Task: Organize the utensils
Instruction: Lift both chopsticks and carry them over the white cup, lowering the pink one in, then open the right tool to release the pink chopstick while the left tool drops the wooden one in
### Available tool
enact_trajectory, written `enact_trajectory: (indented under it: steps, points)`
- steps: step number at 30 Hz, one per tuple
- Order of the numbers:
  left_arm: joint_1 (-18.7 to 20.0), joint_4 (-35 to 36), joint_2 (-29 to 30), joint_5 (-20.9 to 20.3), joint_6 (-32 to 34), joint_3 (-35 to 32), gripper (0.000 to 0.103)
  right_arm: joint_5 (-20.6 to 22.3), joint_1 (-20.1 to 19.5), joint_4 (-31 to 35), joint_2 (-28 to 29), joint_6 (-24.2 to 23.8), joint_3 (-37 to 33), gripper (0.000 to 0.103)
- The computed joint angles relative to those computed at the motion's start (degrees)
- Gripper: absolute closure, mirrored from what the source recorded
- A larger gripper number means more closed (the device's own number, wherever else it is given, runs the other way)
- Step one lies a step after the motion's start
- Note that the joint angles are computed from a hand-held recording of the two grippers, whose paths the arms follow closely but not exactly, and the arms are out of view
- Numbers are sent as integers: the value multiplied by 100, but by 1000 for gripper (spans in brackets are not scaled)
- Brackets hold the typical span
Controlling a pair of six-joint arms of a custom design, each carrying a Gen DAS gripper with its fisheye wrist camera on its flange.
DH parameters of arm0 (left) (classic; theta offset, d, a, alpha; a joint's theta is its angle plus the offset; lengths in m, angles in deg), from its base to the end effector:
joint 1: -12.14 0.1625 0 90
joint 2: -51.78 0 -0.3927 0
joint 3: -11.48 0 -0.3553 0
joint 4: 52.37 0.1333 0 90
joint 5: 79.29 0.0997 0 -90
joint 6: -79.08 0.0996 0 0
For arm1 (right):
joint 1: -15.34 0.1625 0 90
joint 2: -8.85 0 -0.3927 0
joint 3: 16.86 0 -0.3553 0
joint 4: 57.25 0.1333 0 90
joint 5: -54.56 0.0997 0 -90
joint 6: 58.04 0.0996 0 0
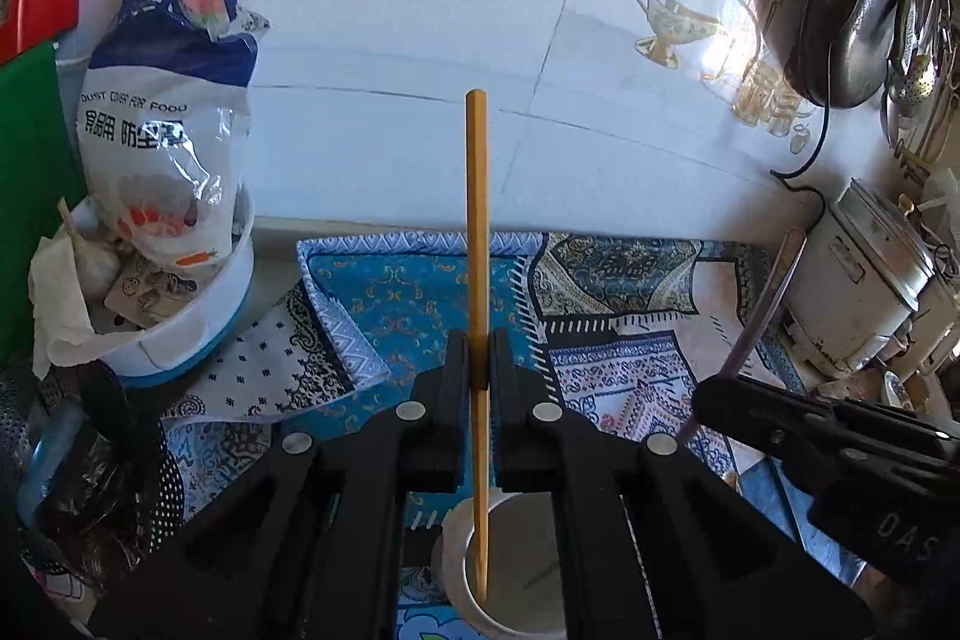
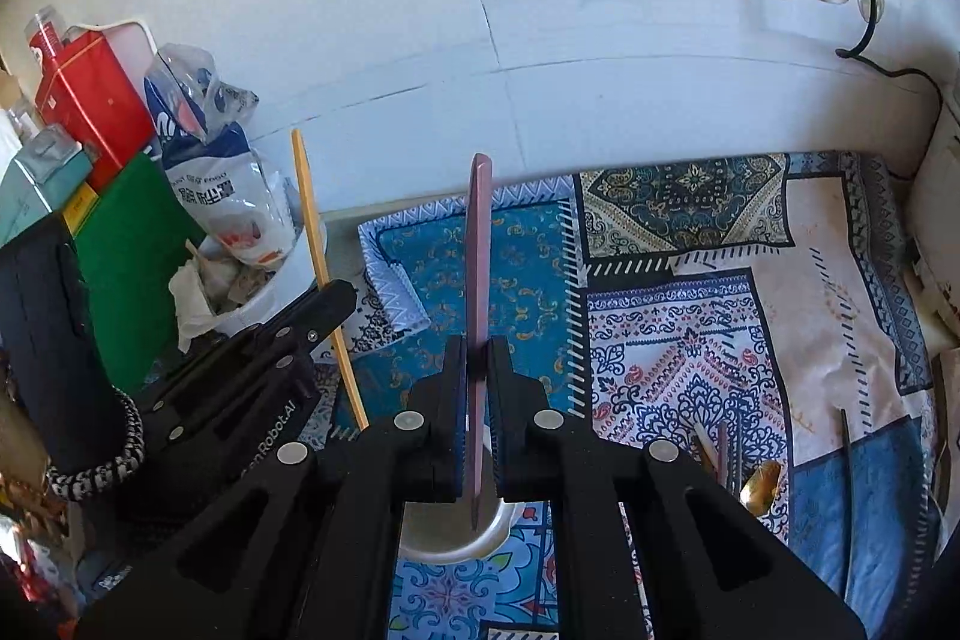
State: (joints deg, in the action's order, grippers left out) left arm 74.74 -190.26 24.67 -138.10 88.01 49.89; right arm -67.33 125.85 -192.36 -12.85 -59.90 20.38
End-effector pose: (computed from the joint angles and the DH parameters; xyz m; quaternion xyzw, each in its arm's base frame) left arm -0.2173 -0.8209 0.2629 0.2049 0.8952 -0.3394 0.2034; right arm 0.3683 -0.7544 0.1882 0.1116 -0.9256 0.2852 0.2223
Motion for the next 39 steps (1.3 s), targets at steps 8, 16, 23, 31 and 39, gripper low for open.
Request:
enact_trajectory:
  steps: [8,16,23,31,39]
  points:
    - [-3,1189,-88,-143,-261,-189,99,64,-24,212,22,61,-75,97]
    - [-24,1804,-80,-63,-453,-349,99,-3,15,283,27,2,-107,97]
    - [-80,2035,-90,180,-576,-359,99,27,44,290,-106,-33,10,92]
    - [-282,1676,-391,463,-568,159,99,64,124,-76,-475,-347,462,90]
    - [-604,931,-743,862,-382,903,95,33,156,-491,-1006,-623,1121,89]
